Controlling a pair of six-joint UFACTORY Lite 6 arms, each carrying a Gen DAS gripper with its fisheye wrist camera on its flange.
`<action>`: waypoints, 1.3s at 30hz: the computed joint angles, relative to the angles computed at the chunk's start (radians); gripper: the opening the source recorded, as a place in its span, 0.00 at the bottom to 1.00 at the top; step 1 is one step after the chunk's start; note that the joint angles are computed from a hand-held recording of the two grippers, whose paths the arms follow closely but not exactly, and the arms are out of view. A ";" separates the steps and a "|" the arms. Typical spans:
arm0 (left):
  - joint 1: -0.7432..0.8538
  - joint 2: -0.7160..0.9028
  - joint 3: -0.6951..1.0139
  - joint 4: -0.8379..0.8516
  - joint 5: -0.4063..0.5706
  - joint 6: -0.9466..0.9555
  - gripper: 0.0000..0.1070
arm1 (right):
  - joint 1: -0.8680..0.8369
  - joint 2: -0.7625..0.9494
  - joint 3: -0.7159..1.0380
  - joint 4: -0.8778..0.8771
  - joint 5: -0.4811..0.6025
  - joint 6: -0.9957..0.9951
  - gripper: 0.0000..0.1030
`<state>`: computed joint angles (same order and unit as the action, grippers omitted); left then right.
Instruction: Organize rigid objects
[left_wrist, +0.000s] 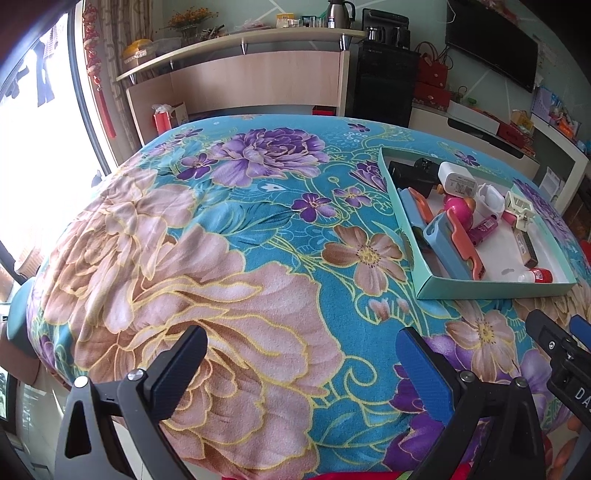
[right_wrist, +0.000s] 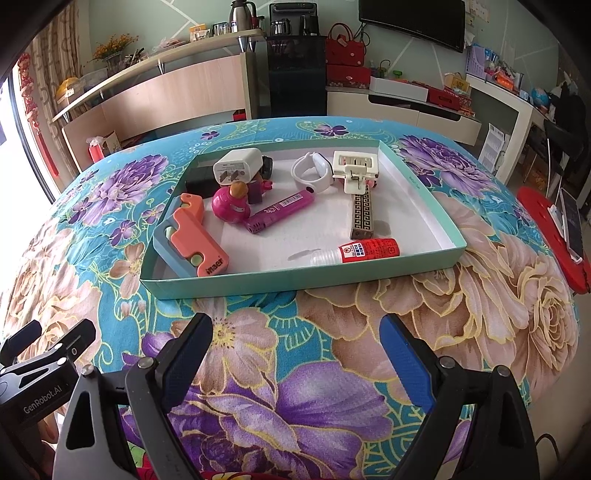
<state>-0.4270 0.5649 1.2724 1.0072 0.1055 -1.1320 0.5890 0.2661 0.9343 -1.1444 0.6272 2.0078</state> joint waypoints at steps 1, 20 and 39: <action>-0.004 -0.006 -0.007 0.080 0.000 -0.076 0.96 | 0.000 -0.001 -0.001 -0.002 0.000 0.002 0.89; -0.026 -0.025 -0.030 0.313 0.011 -0.291 0.96 | 0.003 0.002 0.002 0.000 0.003 -0.005 0.89; -0.041 -0.022 -0.025 0.343 0.047 -0.322 0.96 | 0.004 0.003 0.004 0.003 0.004 -0.009 0.89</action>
<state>-0.4684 0.5429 1.2471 1.3498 0.1530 -1.4542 0.5932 0.2693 0.9384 -1.1412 0.6317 1.9986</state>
